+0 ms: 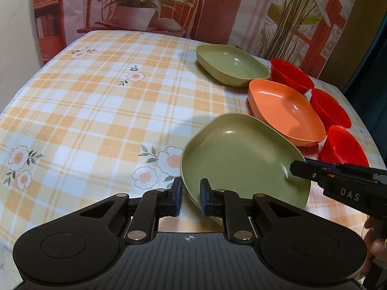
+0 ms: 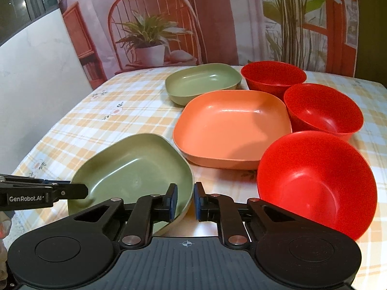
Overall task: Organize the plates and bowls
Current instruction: 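Lift the large green plate with the left tool over the orange plate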
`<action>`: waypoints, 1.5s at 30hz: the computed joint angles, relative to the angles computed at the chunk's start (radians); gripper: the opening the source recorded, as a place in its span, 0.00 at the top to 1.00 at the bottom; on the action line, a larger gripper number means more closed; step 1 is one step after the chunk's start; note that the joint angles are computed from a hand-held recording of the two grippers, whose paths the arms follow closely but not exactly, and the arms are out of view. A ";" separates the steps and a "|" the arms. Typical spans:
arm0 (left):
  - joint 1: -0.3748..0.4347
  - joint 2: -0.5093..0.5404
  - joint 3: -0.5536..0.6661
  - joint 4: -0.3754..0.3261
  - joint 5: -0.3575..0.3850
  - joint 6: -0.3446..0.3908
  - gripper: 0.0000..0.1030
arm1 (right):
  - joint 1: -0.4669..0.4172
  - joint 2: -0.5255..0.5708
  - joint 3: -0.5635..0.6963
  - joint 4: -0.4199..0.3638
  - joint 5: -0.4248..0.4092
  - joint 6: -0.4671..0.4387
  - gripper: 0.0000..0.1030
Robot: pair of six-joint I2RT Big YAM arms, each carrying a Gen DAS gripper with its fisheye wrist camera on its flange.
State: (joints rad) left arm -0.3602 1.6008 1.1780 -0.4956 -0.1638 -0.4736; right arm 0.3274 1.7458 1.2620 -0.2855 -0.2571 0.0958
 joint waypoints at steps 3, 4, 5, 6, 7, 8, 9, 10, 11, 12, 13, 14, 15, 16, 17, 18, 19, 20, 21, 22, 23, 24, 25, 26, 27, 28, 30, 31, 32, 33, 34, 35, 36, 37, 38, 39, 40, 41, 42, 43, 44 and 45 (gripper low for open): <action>-0.001 0.000 -0.001 0.000 -0.009 0.001 0.84 | -0.002 -0.001 -0.002 -0.001 -0.011 0.002 0.86; -0.001 -0.002 -0.003 0.002 -0.010 0.002 0.84 | -0.001 -0.002 -0.003 -0.001 -0.011 0.000 0.86; -0.002 -0.004 -0.004 0.002 -0.013 0.001 0.84 | 0.000 -0.002 -0.003 -0.003 -0.012 -0.002 0.86; -0.002 -0.003 -0.004 0.000 -0.017 -0.002 0.84 | 0.001 -0.003 -0.003 -0.005 -0.013 -0.006 0.86; -0.002 -0.004 -0.004 -0.001 -0.018 -0.004 0.84 | 0.003 -0.006 -0.005 -0.005 -0.014 -0.009 0.86; 0.000 -0.005 -0.005 0.000 -0.021 -0.008 0.84 | 0.005 -0.009 -0.008 -0.004 -0.013 -0.012 0.86; 0.001 -0.006 -0.006 0.002 -0.022 -0.010 0.84 | 0.007 -0.013 -0.011 -0.001 -0.013 -0.017 0.86; 0.001 -0.007 -0.007 0.004 -0.024 -0.010 0.84 | 0.007 -0.016 -0.014 0.002 -0.013 -0.021 0.86; 0.001 -0.009 -0.009 0.007 -0.027 -0.011 0.84 | 0.008 -0.020 -0.017 0.005 -0.012 -0.022 0.86; 0.000 -0.011 -0.010 0.009 -0.029 -0.010 0.84 | 0.008 -0.025 -0.020 0.007 -0.012 -0.022 0.86; -0.002 -0.013 -0.011 0.010 -0.032 -0.008 0.84 | 0.008 -0.029 -0.023 0.010 -0.013 -0.021 0.86; -0.003 -0.014 -0.012 0.012 -0.034 -0.008 0.84 | 0.008 -0.032 -0.026 0.013 -0.013 -0.021 0.86; -0.004 -0.017 -0.014 0.016 -0.036 -0.008 0.84 | 0.007 -0.036 -0.028 0.015 -0.014 -0.020 0.86; -0.005 -0.019 -0.016 0.019 -0.039 -0.008 0.84 | 0.007 -0.038 -0.028 0.015 -0.016 -0.019 0.86; -0.006 -0.022 -0.018 0.022 -0.042 -0.008 0.84 | 0.006 -0.040 -0.029 0.017 -0.018 -0.019 0.86; -0.007 -0.024 -0.019 0.024 -0.046 -0.007 0.84 | 0.006 -0.042 -0.030 0.018 -0.019 -0.019 0.86; -0.008 -0.026 -0.020 0.026 -0.050 -0.006 0.84 | 0.006 -0.044 -0.030 0.019 -0.020 -0.020 0.86; -0.010 -0.028 -0.021 0.028 -0.056 -0.006 0.84 | 0.006 -0.045 -0.031 0.019 -0.021 -0.021 0.86; -0.011 -0.031 -0.022 0.032 -0.060 -0.005 0.84 | 0.006 -0.047 -0.031 0.019 -0.023 -0.021 0.86; -0.011 -0.033 -0.024 0.036 -0.061 -0.005 0.84 | 0.008 -0.048 -0.033 0.021 -0.022 -0.020 0.86; -0.010 -0.035 -0.026 0.039 -0.063 -0.006 0.84 | 0.008 -0.050 -0.034 0.022 -0.023 -0.020 0.86; -0.010 -0.036 -0.026 0.041 -0.064 -0.007 0.84 | 0.007 -0.052 -0.035 0.023 -0.026 -0.020 0.86; -0.010 -0.038 -0.026 0.043 -0.065 -0.007 0.84 | 0.007 -0.054 -0.036 0.025 -0.027 -0.020 0.86; -0.010 -0.038 -0.026 0.045 -0.066 -0.006 0.84 | 0.007 -0.056 -0.037 0.027 -0.029 -0.020 0.86; -0.009 -0.039 -0.025 0.047 -0.066 -0.005 0.84 | 0.006 -0.058 -0.037 0.028 -0.030 -0.021 0.86; -0.008 -0.039 -0.025 0.049 -0.066 -0.004 0.84 | 0.006 -0.058 -0.038 0.030 -0.031 -0.022 0.86; -0.007 -0.041 -0.023 0.053 -0.068 -0.001 0.84 | 0.004 -0.061 -0.039 0.032 -0.039 -0.020 0.86; -0.005 -0.042 -0.023 0.056 -0.068 0.001 0.84 | 0.003 -0.063 -0.040 0.035 -0.042 -0.017 0.86; -0.004 -0.044 -0.023 0.059 -0.067 0.004 0.84 | 0.002 -0.064 -0.041 0.037 -0.045 -0.015 0.86; -0.003 -0.045 -0.023 0.062 -0.066 0.007 0.84 | 0.001 -0.066 -0.041 0.040 -0.047 -0.013 0.86; -0.002 -0.046 -0.022 0.065 -0.065 0.011 0.84 | 0.001 -0.069 -0.045 0.045 -0.048 -0.012 0.86; -0.002 -0.048 -0.021 0.066 -0.064 0.014 0.84 | 0.000 -0.071 -0.045 0.047 -0.049 -0.010 0.86; -0.002 -0.048 -0.019 0.067 -0.065 0.017 0.84 | -0.001 -0.073 -0.046 0.049 -0.051 -0.008 0.86; -0.002 -0.049 -0.018 0.068 -0.065 0.020 0.84 | -0.002 -0.073 -0.045 0.051 -0.051 -0.008 0.86; -0.001 -0.049 -0.016 0.070 -0.064 0.024 0.84 | -0.002 -0.075 -0.044 0.053 -0.052 -0.007 0.86; -0.001 -0.049 -0.013 0.070 -0.063 0.028 0.84 | -0.004 -0.077 -0.045 0.056 -0.052 -0.005 0.86; 0.000 -0.048 -0.011 0.071 -0.060 0.032 0.84 | -0.006 -0.078 -0.046 0.059 -0.054 -0.003 0.86; 0.001 -0.048 -0.008 0.072 -0.057 0.035 0.84 | -0.007 -0.079 -0.047 0.062 -0.054 0.000 0.86; 0.001 -0.046 -0.004 0.073 -0.053 0.040 0.84 | -0.009 -0.080 -0.048 0.065 -0.054 0.002 0.86; 0.002 -0.045 -0.001 0.075 -0.049 0.047 0.84 | -0.010 -0.081 -0.048 0.067 -0.053 0.005 0.86; 0.003 -0.044 0.002 0.076 -0.046 0.052 0.84 | -0.012 -0.081 -0.047 0.069 -0.051 0.006 0.86; 0.004 -0.042 0.005 0.078 -0.042 0.059 0.84 | -0.013 -0.080 -0.047 0.071 -0.050 0.009 0.86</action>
